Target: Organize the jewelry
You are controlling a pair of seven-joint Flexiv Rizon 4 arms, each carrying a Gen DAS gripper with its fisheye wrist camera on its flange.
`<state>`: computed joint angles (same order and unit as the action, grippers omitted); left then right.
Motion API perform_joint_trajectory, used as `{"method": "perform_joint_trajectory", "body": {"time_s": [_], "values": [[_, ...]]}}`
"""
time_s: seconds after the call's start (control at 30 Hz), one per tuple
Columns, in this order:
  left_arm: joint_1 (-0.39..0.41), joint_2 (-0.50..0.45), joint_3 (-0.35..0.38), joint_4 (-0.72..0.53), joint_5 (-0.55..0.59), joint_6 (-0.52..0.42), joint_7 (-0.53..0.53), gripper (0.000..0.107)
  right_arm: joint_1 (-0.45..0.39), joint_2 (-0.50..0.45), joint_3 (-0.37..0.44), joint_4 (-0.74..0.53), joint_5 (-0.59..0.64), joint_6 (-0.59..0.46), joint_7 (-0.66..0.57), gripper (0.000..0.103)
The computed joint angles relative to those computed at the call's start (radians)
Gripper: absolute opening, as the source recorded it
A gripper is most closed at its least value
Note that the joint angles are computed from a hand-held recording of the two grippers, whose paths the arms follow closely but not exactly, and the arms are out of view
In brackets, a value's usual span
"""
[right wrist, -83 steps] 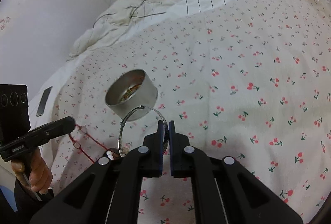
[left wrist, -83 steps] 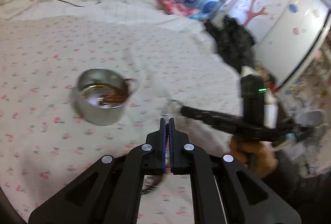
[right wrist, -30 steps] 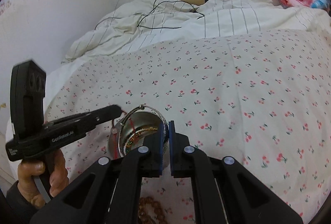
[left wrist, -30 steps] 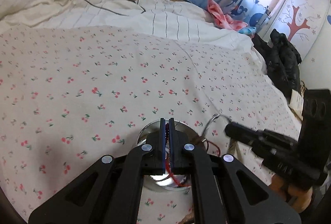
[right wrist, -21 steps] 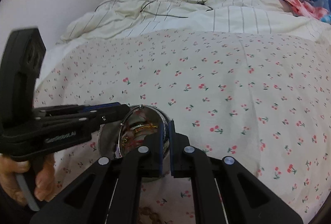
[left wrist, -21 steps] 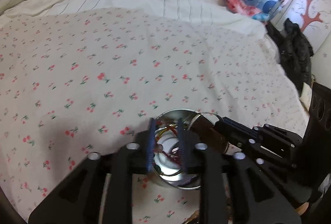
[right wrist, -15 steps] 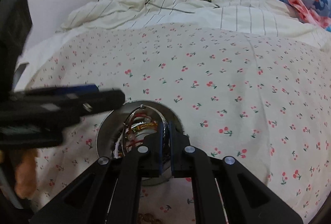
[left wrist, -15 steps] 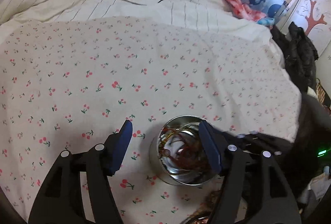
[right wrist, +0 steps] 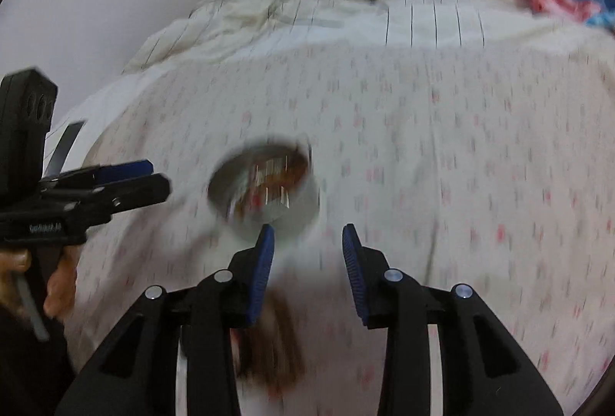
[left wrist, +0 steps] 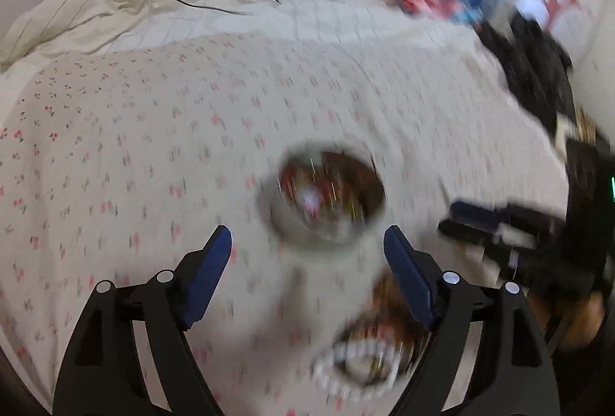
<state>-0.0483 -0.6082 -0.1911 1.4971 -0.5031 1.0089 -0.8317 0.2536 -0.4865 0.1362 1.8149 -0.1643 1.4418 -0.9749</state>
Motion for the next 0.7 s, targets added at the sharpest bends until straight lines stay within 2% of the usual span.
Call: {"method": "perform_joint_trajectory", "body": {"time_s": [0.1,0.2,0.23,0.37,0.47,0.57,0.6,0.63,0.7], "values": [[0.023,0.076,-0.015,0.160,-0.005,0.036,0.108,0.078,-0.074,0.004,0.115,0.040,0.066,0.028,-0.082,0.037],[0.008,0.112,0.002,0.246,0.022,0.066,0.161,0.078,-0.075,0.004,0.149,0.044,0.077,0.038,-0.140,0.037],[0.010,0.118,-0.005,0.265,0.016,0.083,0.189,0.078,-0.052,0.007,0.129,0.046,0.063,0.045,-0.148,0.037],[-0.008,0.109,0.006,0.274,0.032,0.120,0.218,0.078,-0.055,-0.001,0.156,0.042,0.075,0.046,-0.201,0.037],[0.003,0.094,0.004,0.259,0.025,0.081,0.216,0.075,-0.079,-0.018,0.192,0.021,0.112,0.032,-0.226,0.037],[0.023,0.088,-0.010,0.244,-0.005,0.001,0.231,0.044,-0.080,-0.022,0.197,0.013,0.135,0.038,-0.241,0.037],[0.028,0.083,-0.011,0.235,-0.016,-0.033,0.233,0.028,-0.078,-0.022,0.196,0.013,0.138,0.042,-0.245,0.037],[0.028,0.082,-0.007,0.229,-0.019,-0.054,0.234,0.019,-0.077,-0.022,0.194,0.013,0.141,0.046,-0.249,0.037],[0.029,0.087,-0.001,0.230,-0.030,-0.079,0.242,0.012,-0.066,-0.022,0.182,0.013,0.140,0.057,-0.249,0.037]]}}
